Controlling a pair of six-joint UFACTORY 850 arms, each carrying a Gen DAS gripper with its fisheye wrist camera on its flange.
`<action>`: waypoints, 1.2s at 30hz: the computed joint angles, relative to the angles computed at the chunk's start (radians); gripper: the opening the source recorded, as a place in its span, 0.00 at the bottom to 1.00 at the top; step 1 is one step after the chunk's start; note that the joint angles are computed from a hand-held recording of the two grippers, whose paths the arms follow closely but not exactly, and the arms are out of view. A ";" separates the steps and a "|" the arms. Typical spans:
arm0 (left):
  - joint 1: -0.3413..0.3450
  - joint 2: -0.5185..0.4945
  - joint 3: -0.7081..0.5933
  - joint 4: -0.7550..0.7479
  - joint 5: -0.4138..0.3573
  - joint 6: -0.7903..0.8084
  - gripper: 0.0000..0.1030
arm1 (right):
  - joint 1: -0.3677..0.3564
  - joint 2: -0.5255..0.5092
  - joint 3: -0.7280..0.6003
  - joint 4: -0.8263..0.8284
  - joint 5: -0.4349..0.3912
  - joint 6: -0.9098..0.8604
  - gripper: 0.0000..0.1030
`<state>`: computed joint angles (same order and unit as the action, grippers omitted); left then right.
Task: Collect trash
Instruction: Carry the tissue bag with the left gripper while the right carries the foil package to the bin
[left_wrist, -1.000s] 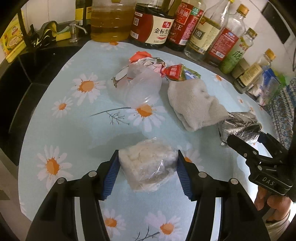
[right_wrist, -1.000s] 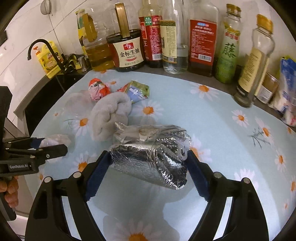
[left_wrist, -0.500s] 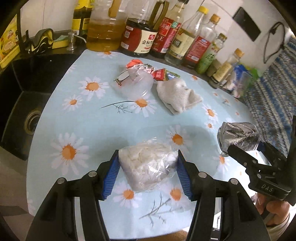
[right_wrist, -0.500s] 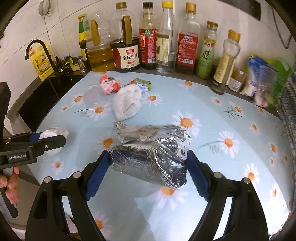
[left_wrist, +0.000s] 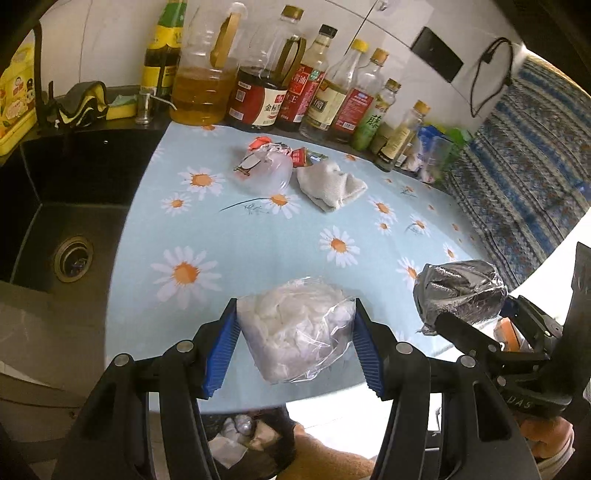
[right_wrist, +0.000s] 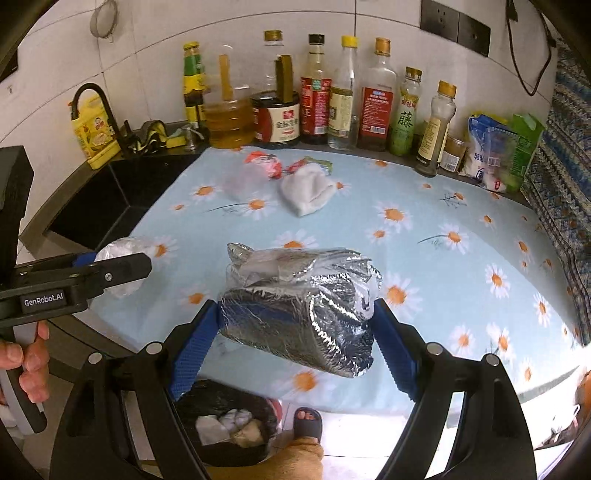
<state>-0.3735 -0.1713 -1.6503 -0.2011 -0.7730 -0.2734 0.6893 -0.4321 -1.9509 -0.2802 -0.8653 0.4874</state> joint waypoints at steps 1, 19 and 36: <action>0.004 0.019 0.021 -0.015 -0.001 0.020 0.55 | 0.011 0.008 0.011 -0.009 0.002 0.019 0.80; 0.019 0.240 0.299 -0.072 -0.032 0.075 0.55 | 0.185 0.113 0.196 -0.019 0.006 0.215 0.80; 0.016 0.282 0.494 -0.089 -0.094 0.014 0.55 | 0.158 0.126 0.308 0.238 0.039 0.086 0.80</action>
